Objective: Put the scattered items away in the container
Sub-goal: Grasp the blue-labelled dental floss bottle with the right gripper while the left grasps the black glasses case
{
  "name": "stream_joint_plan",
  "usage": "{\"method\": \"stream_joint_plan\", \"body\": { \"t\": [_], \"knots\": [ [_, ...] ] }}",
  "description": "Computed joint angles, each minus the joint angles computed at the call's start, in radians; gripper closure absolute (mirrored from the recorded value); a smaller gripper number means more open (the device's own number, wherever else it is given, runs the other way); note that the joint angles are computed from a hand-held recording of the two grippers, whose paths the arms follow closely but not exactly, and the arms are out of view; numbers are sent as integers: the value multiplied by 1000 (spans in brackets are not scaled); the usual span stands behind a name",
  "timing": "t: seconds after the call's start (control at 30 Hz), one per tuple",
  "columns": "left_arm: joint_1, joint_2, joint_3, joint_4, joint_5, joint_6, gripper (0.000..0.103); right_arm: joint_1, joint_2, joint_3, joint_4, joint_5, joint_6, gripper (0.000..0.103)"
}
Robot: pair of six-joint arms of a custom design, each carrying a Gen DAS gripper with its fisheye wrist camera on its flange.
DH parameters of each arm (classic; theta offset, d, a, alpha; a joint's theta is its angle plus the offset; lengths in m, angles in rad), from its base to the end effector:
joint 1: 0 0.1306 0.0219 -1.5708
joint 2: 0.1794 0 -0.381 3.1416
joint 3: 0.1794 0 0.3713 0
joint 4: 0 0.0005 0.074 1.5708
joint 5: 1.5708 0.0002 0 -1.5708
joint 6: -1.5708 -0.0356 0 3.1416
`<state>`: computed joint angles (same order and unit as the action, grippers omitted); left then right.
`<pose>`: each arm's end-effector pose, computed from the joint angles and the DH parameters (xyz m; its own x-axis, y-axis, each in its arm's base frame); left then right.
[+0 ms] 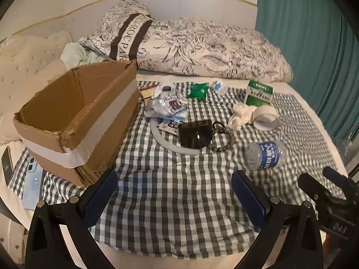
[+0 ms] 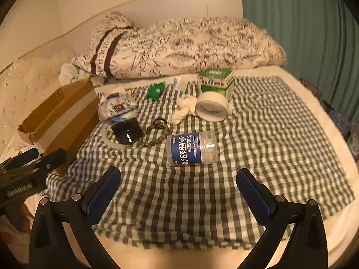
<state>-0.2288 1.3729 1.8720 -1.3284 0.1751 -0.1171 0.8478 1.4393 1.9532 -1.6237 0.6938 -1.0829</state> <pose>0.4020 -0.1005 0.6087 -0.6738 0.2751 -0.6858 0.4196 0.9064 -0.0487 0.2877 0.2908 0.6028 -0.6207 0.3229 -0.7144 0.3414 0.9316 0.1245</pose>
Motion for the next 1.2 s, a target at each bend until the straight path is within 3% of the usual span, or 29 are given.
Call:
{"method": "stream_joint_plan", "body": {
  "t": [0.13,0.33,0.53,0.87,1.03,1.2],
  "knots": [
    [-13,40,16,-21,26,25,0,-56,-3,-51,56,-60,62,0],
    [-44,82,4,12,2,38,0,-123,12,-78,102,-106,143,0],
    [-62,130,22,18,-3,14,0,-196,52,-80,136,-145,254,0],
    [-117,224,96,36,-32,53,0,-210,120,-79,96,-48,337,0],
    [-161,285,141,47,-71,62,0,-238,95,-142,165,-109,364,1],
    [-179,359,212,29,-116,114,0,-259,61,-199,237,-173,362,10]
  ]
}}
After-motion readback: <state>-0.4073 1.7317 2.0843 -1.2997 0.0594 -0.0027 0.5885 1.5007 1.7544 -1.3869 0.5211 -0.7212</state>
